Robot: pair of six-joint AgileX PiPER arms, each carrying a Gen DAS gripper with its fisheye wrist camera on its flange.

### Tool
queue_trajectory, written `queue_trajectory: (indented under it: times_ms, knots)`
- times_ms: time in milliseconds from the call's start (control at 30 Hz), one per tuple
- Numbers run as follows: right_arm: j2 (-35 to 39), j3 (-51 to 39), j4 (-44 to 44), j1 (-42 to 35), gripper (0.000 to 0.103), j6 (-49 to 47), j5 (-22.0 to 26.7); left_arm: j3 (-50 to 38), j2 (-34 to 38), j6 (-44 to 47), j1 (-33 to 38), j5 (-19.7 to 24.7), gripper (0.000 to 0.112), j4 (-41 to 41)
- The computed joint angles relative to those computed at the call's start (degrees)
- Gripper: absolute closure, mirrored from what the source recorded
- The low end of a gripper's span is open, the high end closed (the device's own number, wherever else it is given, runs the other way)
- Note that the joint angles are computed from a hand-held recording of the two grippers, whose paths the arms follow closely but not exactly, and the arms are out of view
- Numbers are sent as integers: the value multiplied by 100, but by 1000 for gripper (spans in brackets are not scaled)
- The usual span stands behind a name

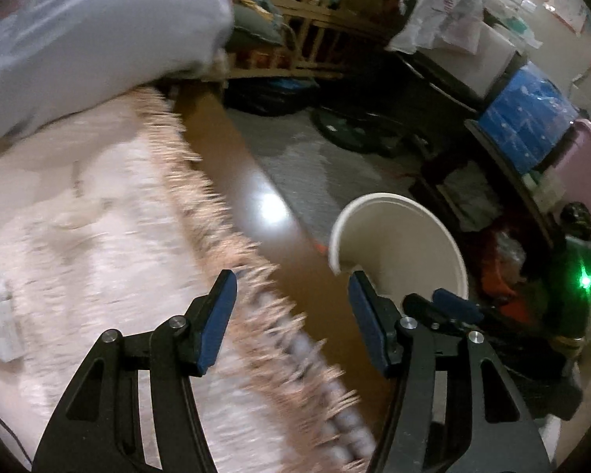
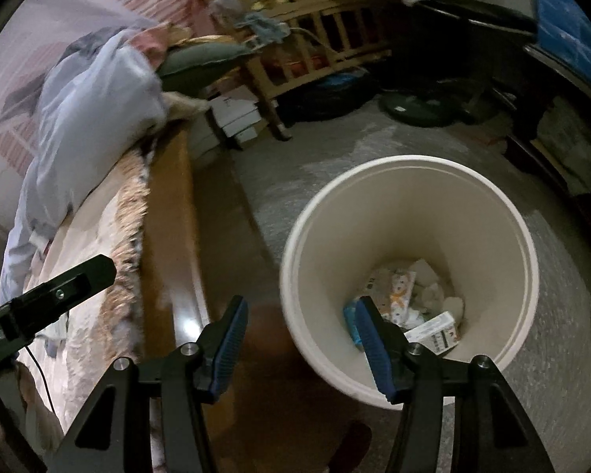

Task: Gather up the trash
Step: 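Move both grippers back to the trash on the bed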

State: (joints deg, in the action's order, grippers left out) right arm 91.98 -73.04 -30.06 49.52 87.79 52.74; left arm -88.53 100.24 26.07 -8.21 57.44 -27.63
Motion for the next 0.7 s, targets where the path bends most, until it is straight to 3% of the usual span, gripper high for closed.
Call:
queue_trajectory:
  times_ms: [400,700]
  knots:
    - [1073,-1677,289,474,49,-824,323,469,-404,563,1328,7,55,82]
    - [2371,-3829,866,710,48,-2050,918,324,-381,1056,2526,395,55,-54]
